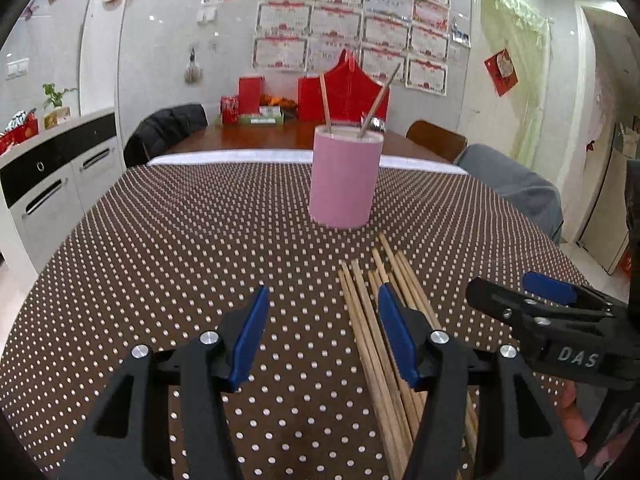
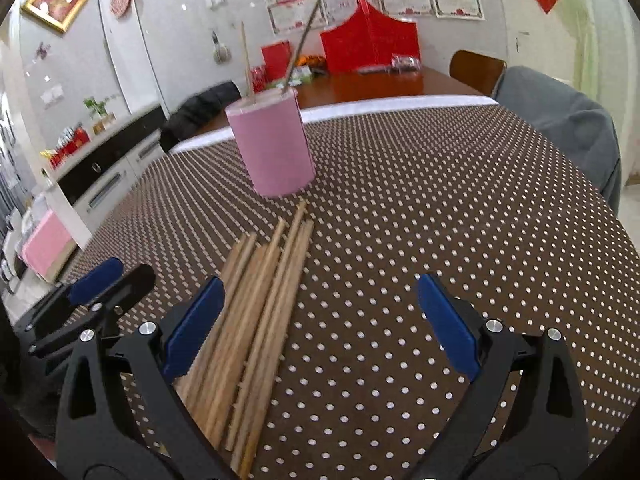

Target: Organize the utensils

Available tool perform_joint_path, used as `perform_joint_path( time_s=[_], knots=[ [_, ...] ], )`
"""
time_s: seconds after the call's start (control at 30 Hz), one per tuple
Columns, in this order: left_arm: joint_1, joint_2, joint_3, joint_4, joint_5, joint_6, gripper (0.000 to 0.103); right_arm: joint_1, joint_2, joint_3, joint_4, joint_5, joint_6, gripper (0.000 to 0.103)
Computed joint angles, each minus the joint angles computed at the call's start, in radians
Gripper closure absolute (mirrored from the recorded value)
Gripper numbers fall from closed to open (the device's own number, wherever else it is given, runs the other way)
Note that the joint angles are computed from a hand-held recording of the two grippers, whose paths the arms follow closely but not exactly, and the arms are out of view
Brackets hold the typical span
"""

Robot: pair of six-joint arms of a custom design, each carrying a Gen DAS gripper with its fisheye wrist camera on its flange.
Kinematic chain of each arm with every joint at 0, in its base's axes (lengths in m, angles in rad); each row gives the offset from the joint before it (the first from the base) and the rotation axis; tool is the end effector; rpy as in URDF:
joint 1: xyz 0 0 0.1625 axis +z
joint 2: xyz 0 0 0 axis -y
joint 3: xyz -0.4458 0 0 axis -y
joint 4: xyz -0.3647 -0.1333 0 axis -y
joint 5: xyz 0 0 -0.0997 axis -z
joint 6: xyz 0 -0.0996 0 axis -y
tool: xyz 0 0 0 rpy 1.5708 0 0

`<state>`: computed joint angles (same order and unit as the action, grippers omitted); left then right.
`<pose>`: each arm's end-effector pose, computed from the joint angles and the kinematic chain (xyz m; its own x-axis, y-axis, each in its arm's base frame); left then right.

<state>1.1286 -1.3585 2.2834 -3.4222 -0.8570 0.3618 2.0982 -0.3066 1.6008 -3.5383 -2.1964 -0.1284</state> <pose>-0.0061 -0.4768 0.3416 -0.7575 0.0522 -0.6508 0.5615 0.5607 -0.6086 0.3934 -0.5264 -0.0547 -0.8266 -0.1782 0.5339 -0.5034 0.6581 -0.5598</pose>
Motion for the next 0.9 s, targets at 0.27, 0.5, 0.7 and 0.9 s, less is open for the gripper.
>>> perform_joint_path(
  time_s=[0.27, 0.5, 0.7, 0.9],
  knots=[
    [0.035, -0.014, -0.036, 0.163, -0.035, -0.097, 0.046, -0.004, 0.019, -0.052, 0.147, -0.105, 0.055, 0.008],
    [0.056, -0.019, -0.055, 0.243, -0.051, -0.144, 0.046, -0.013, 0.028, -0.098, 0.297, -0.139, 0.121, 0.008],
    [0.066, -0.020, -0.069, 0.300, -0.061, -0.178, 0.046, -0.012, 0.033, -0.132, 0.368, -0.156, 0.136, 0.008],
    [0.076, -0.021, -0.079, 0.326, -0.074, -0.197, 0.046, 0.002, 0.054, -0.188, 0.439, -0.208, 0.142, 0.008]
  ],
)
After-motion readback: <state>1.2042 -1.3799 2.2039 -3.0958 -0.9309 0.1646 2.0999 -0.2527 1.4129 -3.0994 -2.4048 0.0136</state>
